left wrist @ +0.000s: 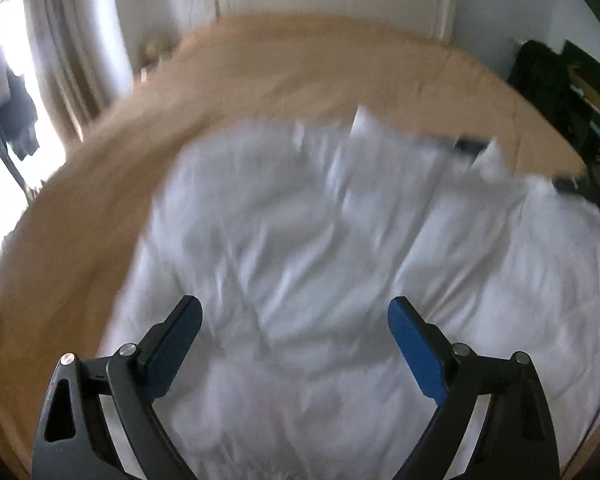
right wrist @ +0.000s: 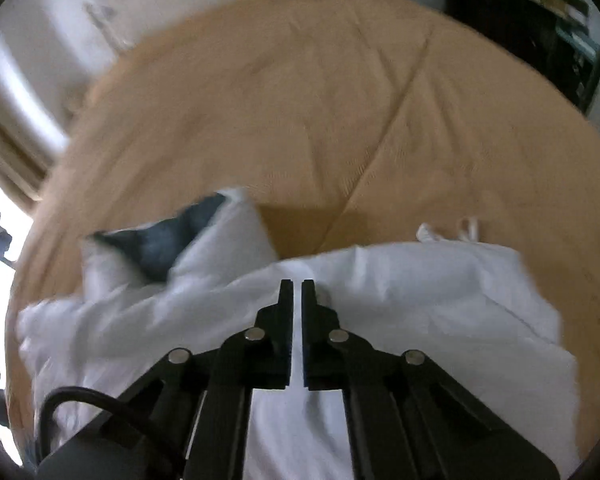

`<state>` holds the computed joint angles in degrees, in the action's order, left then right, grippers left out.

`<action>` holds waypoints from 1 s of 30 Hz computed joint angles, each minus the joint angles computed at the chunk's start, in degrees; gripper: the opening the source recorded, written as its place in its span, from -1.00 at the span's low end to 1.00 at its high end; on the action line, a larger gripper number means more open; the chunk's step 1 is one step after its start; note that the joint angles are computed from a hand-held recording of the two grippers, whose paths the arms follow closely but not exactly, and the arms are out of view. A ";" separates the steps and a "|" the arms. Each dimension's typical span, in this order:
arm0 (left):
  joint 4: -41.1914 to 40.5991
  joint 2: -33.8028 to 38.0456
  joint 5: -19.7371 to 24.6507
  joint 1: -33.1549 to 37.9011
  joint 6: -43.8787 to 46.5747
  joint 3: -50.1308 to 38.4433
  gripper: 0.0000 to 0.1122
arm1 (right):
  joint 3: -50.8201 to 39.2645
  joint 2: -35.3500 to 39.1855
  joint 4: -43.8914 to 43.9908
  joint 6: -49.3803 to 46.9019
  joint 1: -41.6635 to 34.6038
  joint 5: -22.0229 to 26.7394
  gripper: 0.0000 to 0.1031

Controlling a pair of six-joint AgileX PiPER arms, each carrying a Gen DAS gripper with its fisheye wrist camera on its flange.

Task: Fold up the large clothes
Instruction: 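Lower the hem onto the jacket and open both tools, then move both open tools over the folded white jacket bundle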

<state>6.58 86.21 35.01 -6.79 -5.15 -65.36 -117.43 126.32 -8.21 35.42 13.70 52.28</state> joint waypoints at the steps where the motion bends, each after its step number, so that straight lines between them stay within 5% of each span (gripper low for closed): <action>1: 1.51 0.49 -0.06 -1.05 -0.64 -1.59 0.78 | 5.73 -4.04 -2.54 0.71 1.37 -2.35 -0.84; 2: 3.11 1.67 0.12 -2.38 -1.61 -3.70 0.82 | 11.46 -8.43 -7.36 2.88 4.12 -3.11 -0.69; 5: 0.00 10.57 2.80 -4.12 1.22 -13.42 0.82 | 22.35 -14.10 -16.41 8.35 9.06 -8.77 -0.65; 10: 7.17 26.23 13.07 -4.22 -5.36 -31.08 0.83 | 7.69 -4.29 -9.86 -2.22 8.61 -0.77 -0.65; 13: 3.61 31.87 15.45 1.21 -3.52 -37.48 0.83 | -1.82 3.37 -6.04 -3.44 4.33 7.87 -0.71; 16: -3.61 34.67 17.61 7.33 0.00 -39.87 0.83 | 2.21 2.54 1.60 -5.74 -2.50 4.32 -1.00; 19: -1.01 35.45 19.31 9.03 -1.54 -41.86 0.83 | 7.55 -0.64 -2.99 -1.80 -5.50 2.80 -1.00; 21: 4.26 29.40 14.13 8.78 -5.19 -35.17 0.74 | 12.42 -4.01 -6.97 2.66 -6.72 1.97 -1.00; 24: -3.92 13.19 4.04 10.60 -0.28 -18.00 0.63 | 28.82 -16.35 -11.18 8.31 -5.93 -8.69 -0.97; 26: -8.92 1.76 -1.14 10.32 3.89 -6.54 0.78 | 40.28 -25.83 -22.40 15.79 0.05 -14.02 -0.93; 30: -3.38 -12.51 -12.62 4.01 -0.61 12.36 0.81 | 58.00 -39.56 -45.31 36.31 15.64 -19.09 -0.62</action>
<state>3.20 73.70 22.39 -2.78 -5.76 -52.99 -59.43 86.76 -53.52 71.72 29.35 33.19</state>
